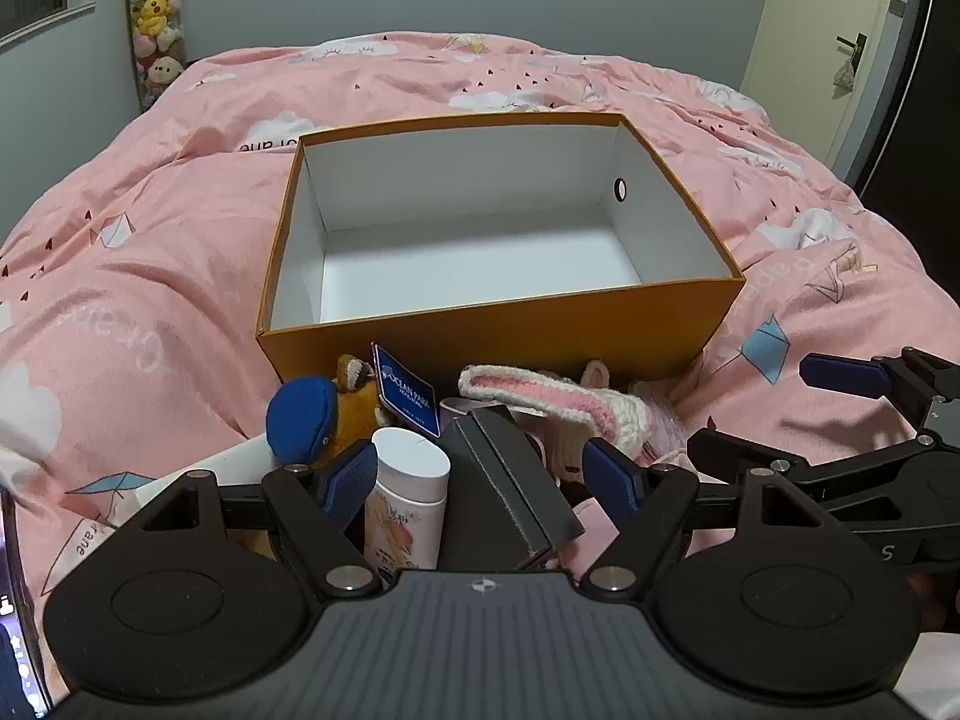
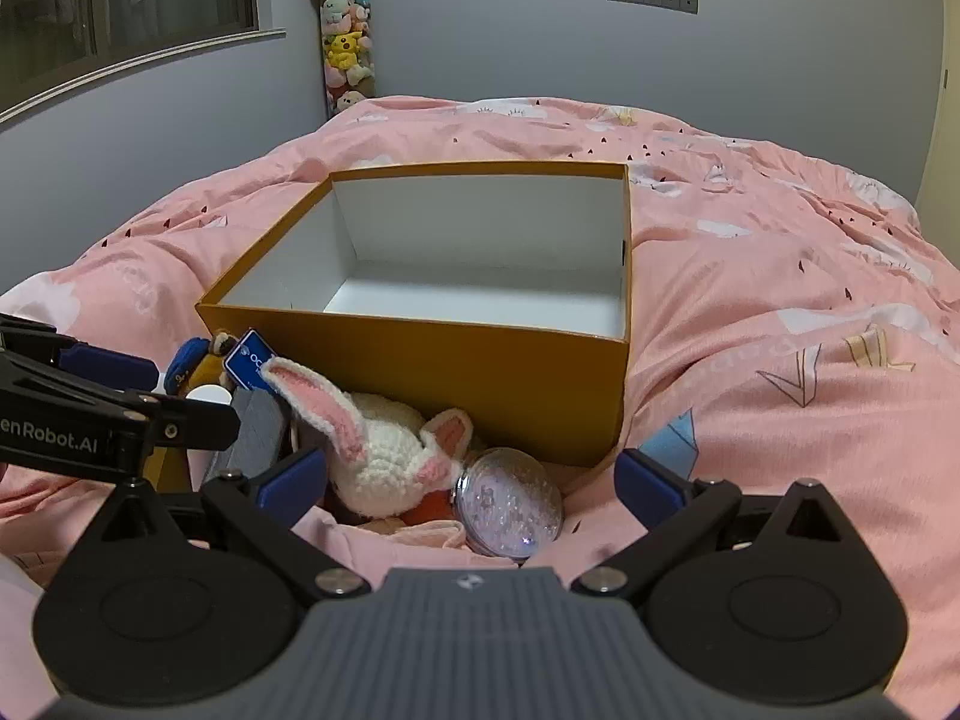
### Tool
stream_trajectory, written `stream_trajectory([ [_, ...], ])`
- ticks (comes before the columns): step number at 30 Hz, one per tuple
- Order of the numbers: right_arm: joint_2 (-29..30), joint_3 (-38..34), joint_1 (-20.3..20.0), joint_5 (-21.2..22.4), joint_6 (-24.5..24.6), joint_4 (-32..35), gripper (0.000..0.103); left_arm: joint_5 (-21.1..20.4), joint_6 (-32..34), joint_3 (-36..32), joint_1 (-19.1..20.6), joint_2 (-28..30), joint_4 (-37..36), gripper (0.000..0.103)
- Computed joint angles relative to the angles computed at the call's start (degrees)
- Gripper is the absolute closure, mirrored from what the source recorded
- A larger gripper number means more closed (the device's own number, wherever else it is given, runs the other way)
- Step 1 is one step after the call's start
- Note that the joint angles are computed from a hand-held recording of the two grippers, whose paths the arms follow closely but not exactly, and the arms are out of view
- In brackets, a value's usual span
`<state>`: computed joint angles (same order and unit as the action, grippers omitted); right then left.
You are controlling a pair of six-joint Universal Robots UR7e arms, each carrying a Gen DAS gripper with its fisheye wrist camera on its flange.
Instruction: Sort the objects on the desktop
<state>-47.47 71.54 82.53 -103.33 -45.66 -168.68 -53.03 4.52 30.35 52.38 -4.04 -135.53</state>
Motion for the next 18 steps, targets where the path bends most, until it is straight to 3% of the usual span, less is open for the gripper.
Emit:
stream_trajectory([
  [9, 0.34, 0.32, 0.41, -1.23, -2.28, -0.48, 0.001, -0.70, 2.38, 1.77, -0.27, -0.52, -3.06, 0.014],
  [18, 0.64, -0.14, 0.46, -2.03, -2.03, 0.00, 0.001, -1.03, 2.34, 0.05, -0.18, 0.24, -1.52, 0.014],
])
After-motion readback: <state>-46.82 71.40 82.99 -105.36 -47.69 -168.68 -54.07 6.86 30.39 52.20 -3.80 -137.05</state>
